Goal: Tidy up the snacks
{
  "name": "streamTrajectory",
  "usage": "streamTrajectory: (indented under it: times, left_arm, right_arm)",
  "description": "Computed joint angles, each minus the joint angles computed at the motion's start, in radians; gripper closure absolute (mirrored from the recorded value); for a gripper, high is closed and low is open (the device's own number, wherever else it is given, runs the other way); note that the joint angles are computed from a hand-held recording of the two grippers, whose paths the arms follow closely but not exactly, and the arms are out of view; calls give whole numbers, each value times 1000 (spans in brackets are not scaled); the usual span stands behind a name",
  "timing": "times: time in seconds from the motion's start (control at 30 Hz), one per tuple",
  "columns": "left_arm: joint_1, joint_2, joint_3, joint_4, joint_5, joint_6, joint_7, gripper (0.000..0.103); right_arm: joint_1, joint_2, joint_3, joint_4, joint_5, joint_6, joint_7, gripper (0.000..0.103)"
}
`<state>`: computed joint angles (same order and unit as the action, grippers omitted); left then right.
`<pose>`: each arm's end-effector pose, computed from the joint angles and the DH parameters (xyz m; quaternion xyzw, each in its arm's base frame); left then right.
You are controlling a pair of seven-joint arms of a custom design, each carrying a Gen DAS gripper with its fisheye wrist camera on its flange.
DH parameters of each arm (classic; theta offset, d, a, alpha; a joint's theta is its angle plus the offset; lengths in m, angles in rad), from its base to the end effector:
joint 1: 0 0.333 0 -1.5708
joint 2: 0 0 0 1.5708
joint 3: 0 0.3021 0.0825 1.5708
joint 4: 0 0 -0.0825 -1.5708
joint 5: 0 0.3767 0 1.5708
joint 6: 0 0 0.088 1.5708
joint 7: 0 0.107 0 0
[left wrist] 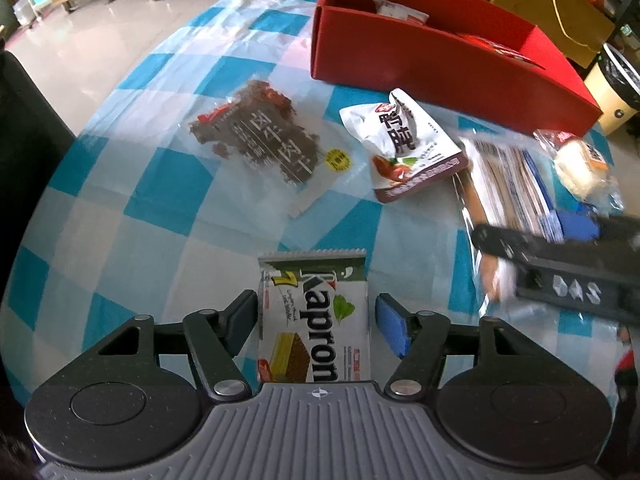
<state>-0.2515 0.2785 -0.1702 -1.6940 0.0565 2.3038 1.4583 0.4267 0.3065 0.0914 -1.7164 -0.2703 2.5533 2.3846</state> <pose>0.6057 -0.2594 0.4592 -0.5750 0.8009 -0.1444 0.0840 0.5872 0.3317 0.4584 -0.6366 0.7201 -0.1195 0.2488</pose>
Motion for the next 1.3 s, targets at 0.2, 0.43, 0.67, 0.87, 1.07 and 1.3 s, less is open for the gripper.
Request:
streamTrajectory:
  times: [0.2, 0.43, 0.67, 0.87, 1.07, 1.3]
  left_arm:
    - [-2, -23, -4, -36, 7, 10, 22, 28]
    - [-24, -28, 8, -57, 95, 31, -27, 12]
    - [-22, -20, 16, -57, 129, 36, -80, 0]
    - [-8, -27, 11, -79, 108, 66, -63, 0]
    - [-3, -41, 8, -109, 101, 108, -49, 0]
    - [0, -52, 9, -133, 100, 142, -42, 0]
  right_arm:
    - [23, -88, 18, -107, -9, -18, 47, 30]
    - [38, -60, 5, -87, -94, -22, 103, 19]
    - [26, -67, -2, -144, -117, 100, 144, 0]
    - [30, -66, -2, -138, -130, 85, 152, 0]
    - [20, -53, 12, -111, -90, 48, 73, 0]
    - [46, -46, -5, -77, -150, -21, 86, 23]
